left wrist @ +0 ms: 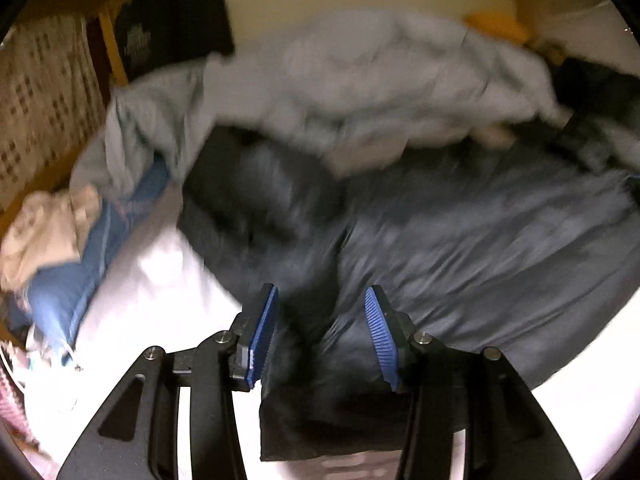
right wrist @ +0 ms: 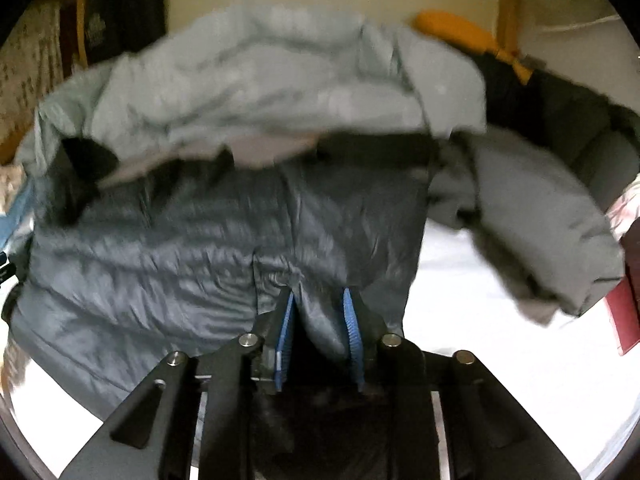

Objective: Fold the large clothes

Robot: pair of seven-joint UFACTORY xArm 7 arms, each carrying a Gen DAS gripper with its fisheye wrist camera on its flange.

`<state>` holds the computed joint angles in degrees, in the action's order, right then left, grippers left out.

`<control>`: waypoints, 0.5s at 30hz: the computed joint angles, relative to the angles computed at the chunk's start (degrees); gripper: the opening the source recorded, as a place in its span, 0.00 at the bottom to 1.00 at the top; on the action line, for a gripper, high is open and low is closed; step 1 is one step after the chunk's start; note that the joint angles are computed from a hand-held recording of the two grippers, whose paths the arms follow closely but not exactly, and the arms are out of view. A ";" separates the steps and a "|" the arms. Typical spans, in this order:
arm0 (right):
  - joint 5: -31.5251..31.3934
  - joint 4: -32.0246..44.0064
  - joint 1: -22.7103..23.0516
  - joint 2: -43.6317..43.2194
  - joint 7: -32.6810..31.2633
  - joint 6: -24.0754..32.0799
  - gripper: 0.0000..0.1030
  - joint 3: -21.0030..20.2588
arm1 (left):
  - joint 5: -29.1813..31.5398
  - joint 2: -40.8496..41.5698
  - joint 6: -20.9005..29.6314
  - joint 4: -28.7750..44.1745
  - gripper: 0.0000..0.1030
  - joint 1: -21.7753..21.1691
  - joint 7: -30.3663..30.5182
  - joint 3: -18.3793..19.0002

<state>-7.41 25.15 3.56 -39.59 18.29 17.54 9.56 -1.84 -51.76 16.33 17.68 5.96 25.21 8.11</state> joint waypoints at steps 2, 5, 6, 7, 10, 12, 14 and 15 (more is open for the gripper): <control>0.90 -1.87 1.31 -2.75 0.14 -3.07 0.37 -0.72 | -1.09 -3.64 -2.21 -1.63 0.44 -3.24 1.41 1.41; 1.80 -3.93 2.93 -5.98 0.27 -6.45 0.47 -0.39 | -2.45 -6.31 -2.77 -2.84 0.46 -7.12 2.79 2.52; 1.91 -4.28 3.34 -6.71 0.16 -7.05 0.49 -0.11 | -2.72 -6.34 -2.37 -2.98 0.46 -7.69 2.86 2.38; 2.07 -4.70 4.47 -7.57 -0.59 -7.75 0.58 -0.55 | -2.92 -5.91 -1.85 -2.80 0.47 -7.90 2.72 2.05; 2.89 -5.73 6.87 -8.41 -1.17 -10.40 0.82 0.15 | -3.42 -4.33 0.48 -2.74 0.47 -7.87 1.68 0.97; 3.62 -5.90 8.01 -7.79 -0.49 -10.73 0.83 1.11 | -3.31 -2.57 1.26 -2.85 0.47 -6.87 0.48 -0.48; 4.15 -4.88 9.62 -5.39 -0.55 -8.43 0.83 1.22 | -2.78 -0.51 1.80 -2.92 0.48 -5.61 -1.20 -2.27; 3.80 -3.80 9.27 -3.36 -0.31 -6.49 0.83 2.47 | -2.27 0.66 2.12 -2.80 0.48 -4.73 -2.15 -3.30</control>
<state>-3.61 21.35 12.83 -42.95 17.97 11.05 12.03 -4.11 -51.10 18.45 14.88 1.23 23.06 4.81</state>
